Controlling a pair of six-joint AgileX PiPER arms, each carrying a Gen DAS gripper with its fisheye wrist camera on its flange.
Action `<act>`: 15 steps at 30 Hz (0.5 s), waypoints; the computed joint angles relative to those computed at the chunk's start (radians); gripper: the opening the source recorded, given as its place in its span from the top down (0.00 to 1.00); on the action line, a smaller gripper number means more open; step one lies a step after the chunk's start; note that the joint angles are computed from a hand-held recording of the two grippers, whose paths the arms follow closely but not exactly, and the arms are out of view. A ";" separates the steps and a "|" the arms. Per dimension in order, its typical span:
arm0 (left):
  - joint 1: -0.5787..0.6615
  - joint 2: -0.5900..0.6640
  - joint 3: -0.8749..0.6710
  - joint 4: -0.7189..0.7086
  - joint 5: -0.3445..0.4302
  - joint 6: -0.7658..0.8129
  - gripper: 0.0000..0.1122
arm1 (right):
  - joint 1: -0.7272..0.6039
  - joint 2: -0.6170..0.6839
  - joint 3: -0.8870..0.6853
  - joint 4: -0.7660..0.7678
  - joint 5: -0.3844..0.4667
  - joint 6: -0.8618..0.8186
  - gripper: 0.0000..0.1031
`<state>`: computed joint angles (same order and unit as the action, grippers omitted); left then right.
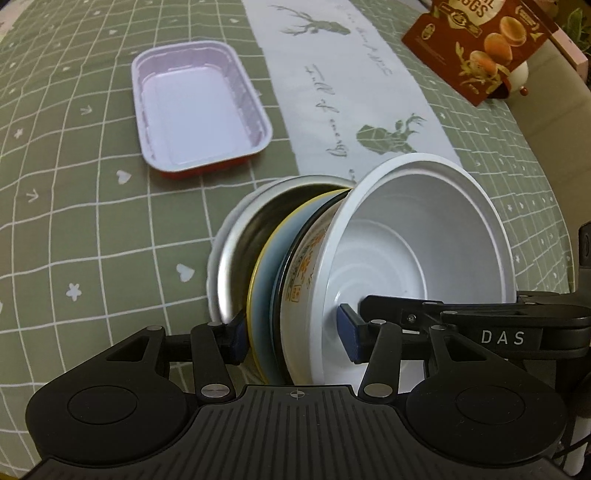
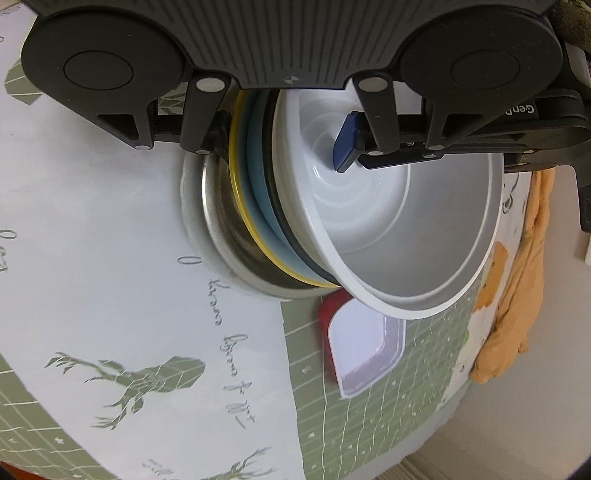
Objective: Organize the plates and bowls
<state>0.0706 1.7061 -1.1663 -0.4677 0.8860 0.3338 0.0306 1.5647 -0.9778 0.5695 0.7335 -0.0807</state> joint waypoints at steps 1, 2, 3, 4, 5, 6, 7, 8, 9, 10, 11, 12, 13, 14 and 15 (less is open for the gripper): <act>0.008 0.007 0.001 -0.010 -0.001 0.013 0.54 | 0.002 0.008 -0.006 -0.004 0.003 0.004 0.48; 0.016 0.014 0.000 -0.020 0.000 0.026 0.54 | 0.008 0.017 -0.012 -0.010 0.003 0.013 0.48; 0.024 0.021 0.000 -0.032 0.001 0.040 0.54 | 0.013 0.025 -0.018 -0.017 0.001 0.021 0.48; 0.031 0.027 -0.001 -0.043 0.001 0.053 0.54 | 0.019 0.031 -0.024 -0.028 -0.001 0.032 0.48; 0.035 0.031 -0.001 -0.050 -0.002 0.064 0.54 | 0.024 0.034 -0.030 -0.040 -0.004 0.040 0.48; 0.039 0.036 -0.001 -0.059 -0.004 0.075 0.54 | 0.031 0.035 -0.035 -0.058 -0.009 0.052 0.47; 0.042 0.043 -0.003 -0.067 -0.005 0.083 0.55 | 0.037 0.041 -0.042 -0.074 -0.012 0.063 0.47; 0.043 0.048 -0.005 -0.072 -0.007 0.086 0.55 | 0.039 0.050 -0.053 -0.084 -0.012 0.071 0.47; 0.048 0.055 -0.009 -0.079 -0.005 0.091 0.55 | 0.041 0.055 -0.061 -0.096 -0.010 0.082 0.47; 0.055 0.061 -0.011 -0.089 -0.001 0.101 0.58 | 0.045 0.059 -0.068 -0.111 -0.010 0.092 0.47; 0.059 0.063 -0.014 -0.090 -0.001 0.103 0.61 | 0.049 0.062 -0.074 -0.123 -0.011 0.101 0.47; 0.062 0.064 -0.017 -0.086 -0.001 0.101 0.62 | 0.054 0.070 -0.083 -0.136 -0.013 0.110 0.47; 0.067 0.069 -0.024 -0.085 0.006 0.100 0.65 | 0.058 0.072 -0.090 -0.156 -0.011 0.124 0.47; 0.071 0.073 -0.029 -0.087 0.010 0.100 0.68 | 0.063 0.077 -0.097 -0.178 -0.014 0.142 0.47; 0.075 0.075 -0.032 -0.089 0.012 0.104 0.68 | 0.060 0.083 -0.104 -0.181 -0.012 0.143 0.47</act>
<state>0.1457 1.7812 -1.1981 -0.5569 0.8983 0.4380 0.0911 1.6478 -1.0823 0.3890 0.7212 0.0628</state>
